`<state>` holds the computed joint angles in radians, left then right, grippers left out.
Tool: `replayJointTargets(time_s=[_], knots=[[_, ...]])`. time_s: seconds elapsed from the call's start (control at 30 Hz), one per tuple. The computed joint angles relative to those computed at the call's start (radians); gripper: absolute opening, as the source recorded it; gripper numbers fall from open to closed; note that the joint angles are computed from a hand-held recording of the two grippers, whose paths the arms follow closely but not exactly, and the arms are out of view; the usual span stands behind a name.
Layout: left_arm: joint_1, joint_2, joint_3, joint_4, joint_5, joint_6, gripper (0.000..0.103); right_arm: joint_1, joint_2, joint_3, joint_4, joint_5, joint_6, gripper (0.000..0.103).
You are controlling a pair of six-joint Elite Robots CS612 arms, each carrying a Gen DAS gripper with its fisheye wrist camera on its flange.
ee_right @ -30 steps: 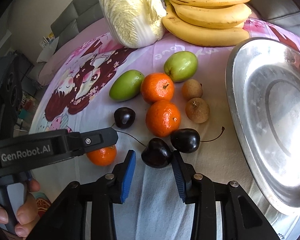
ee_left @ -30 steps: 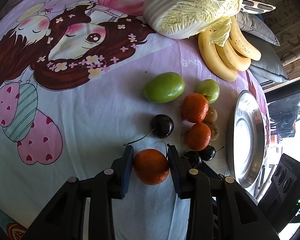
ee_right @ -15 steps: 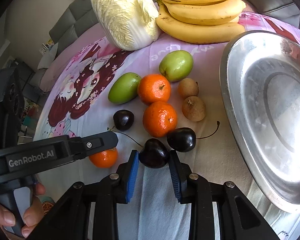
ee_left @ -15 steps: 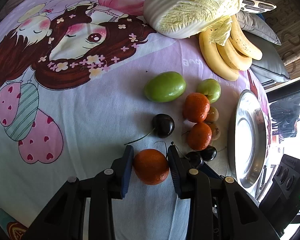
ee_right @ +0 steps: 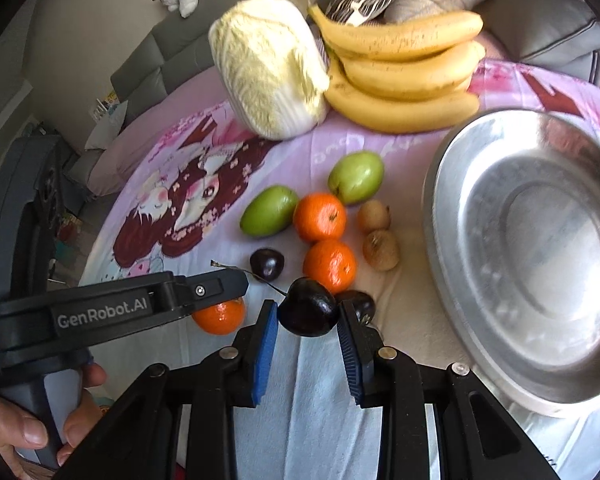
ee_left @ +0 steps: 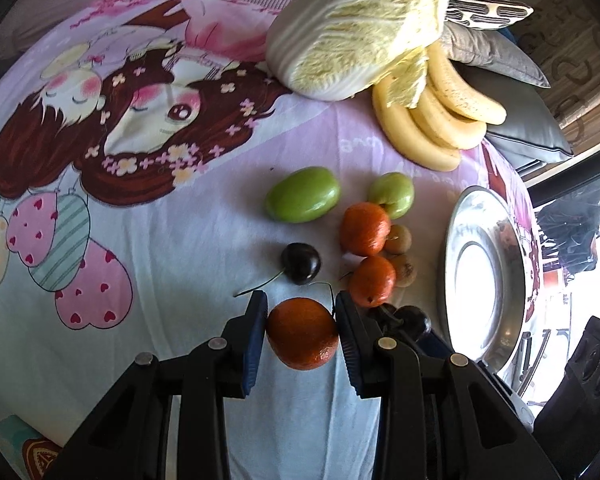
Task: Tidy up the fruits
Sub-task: 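Carry the tangerine in left tool and cherry in right tool over the steel bowl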
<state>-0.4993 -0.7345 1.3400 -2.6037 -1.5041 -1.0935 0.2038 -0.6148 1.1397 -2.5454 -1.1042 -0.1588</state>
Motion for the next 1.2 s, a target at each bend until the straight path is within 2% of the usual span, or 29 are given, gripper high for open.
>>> replayJointTargets(time_s=[0.1,0.27,0.37,0.53,0.7,0.87,1.0,1.2], knots=[[-0.004,-0.003,-0.009,0.01,0.015,0.0,0.036,-0.001,-0.002,0.003,-0.049,-0.028,0.012,0.033],[-0.008,0.006,-0.045,0.036,0.033,0.001,0.036,-0.011,-0.009,0.01,-0.104,-0.033,0.034,0.033],[-0.012,0.017,-0.078,0.057,0.038,0.015,0.036,-0.015,-0.009,0.008,-0.135,-0.068,0.053,0.033],[-0.017,0.051,-0.155,0.106,0.019,0.051,0.036,-0.03,0.006,-0.029,-0.102,-0.091,0.101,0.033],[-0.024,0.096,-0.247,0.15,-0.007,0.087,0.037,-0.04,0.016,-0.049,-0.123,-0.168,0.145,0.033],[-0.031,0.147,-0.345,0.193,-0.03,0.115,0.037,-0.061,0.034,-0.086,-0.082,-0.211,0.217,0.033],[-0.04,0.186,-0.421,0.224,-0.025,0.148,0.037,-0.076,0.049,-0.112,-0.063,-0.22,0.261,0.033],[-0.045,0.258,-0.565,0.319,-0.039,0.196,0.037,-0.091,0.064,-0.142,-0.037,-0.254,0.305,0.033]])
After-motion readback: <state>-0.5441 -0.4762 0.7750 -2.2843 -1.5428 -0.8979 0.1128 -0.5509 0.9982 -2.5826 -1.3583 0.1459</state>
